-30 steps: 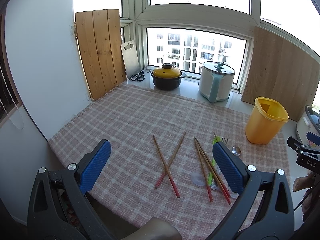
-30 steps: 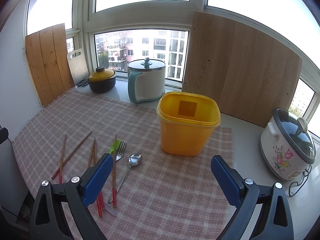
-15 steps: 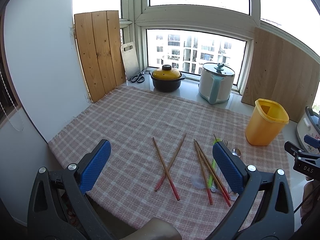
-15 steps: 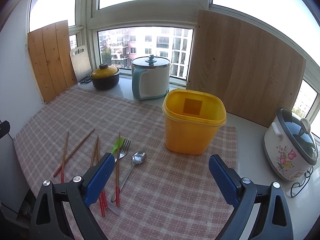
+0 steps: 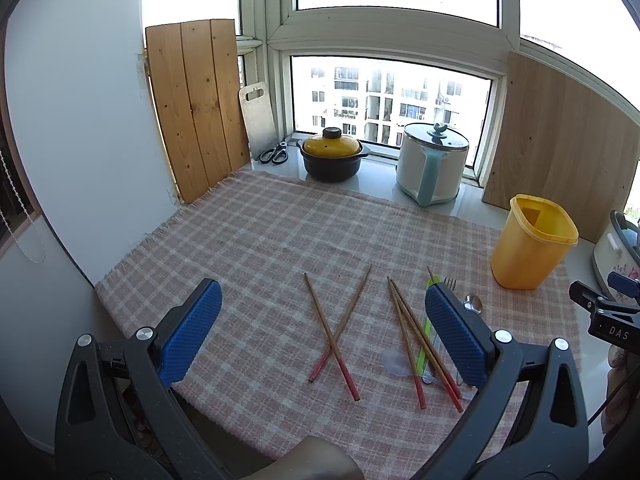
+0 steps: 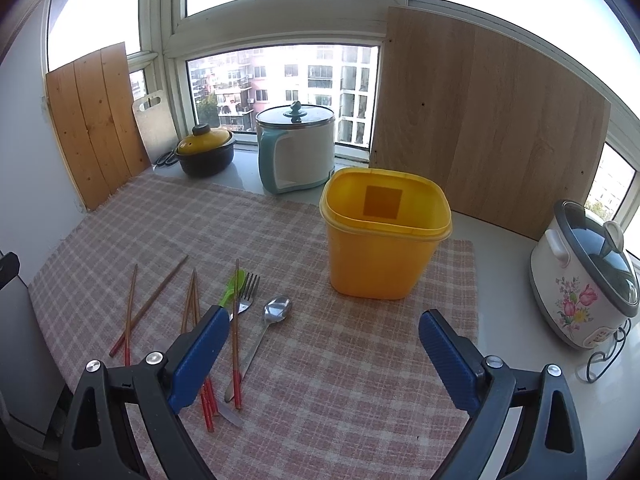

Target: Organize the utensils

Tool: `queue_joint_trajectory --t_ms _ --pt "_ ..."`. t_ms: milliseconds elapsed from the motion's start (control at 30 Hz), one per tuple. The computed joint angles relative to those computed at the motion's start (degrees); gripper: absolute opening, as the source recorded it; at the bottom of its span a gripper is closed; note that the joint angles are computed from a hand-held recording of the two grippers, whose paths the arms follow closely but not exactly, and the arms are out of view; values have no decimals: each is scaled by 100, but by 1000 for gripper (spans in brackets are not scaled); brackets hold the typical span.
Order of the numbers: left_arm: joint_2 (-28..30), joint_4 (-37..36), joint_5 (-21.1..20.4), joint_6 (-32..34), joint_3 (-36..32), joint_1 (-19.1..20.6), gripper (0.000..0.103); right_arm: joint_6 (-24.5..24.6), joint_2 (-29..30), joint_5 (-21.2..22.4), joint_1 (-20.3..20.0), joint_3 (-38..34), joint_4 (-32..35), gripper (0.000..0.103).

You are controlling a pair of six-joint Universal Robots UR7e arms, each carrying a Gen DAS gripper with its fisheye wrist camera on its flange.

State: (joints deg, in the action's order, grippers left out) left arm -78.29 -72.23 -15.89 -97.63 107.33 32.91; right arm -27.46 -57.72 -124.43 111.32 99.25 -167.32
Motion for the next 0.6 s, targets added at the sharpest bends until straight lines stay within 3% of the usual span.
queue_joint_trajectory --t_ms 300,600 --pt "46 -259 -13 176 52 30 103 2 23 -72 14 -2 -8 97" --pt "-55 -1010 -92 814 313 105 103 37 82 -226 17 -64 113 97"
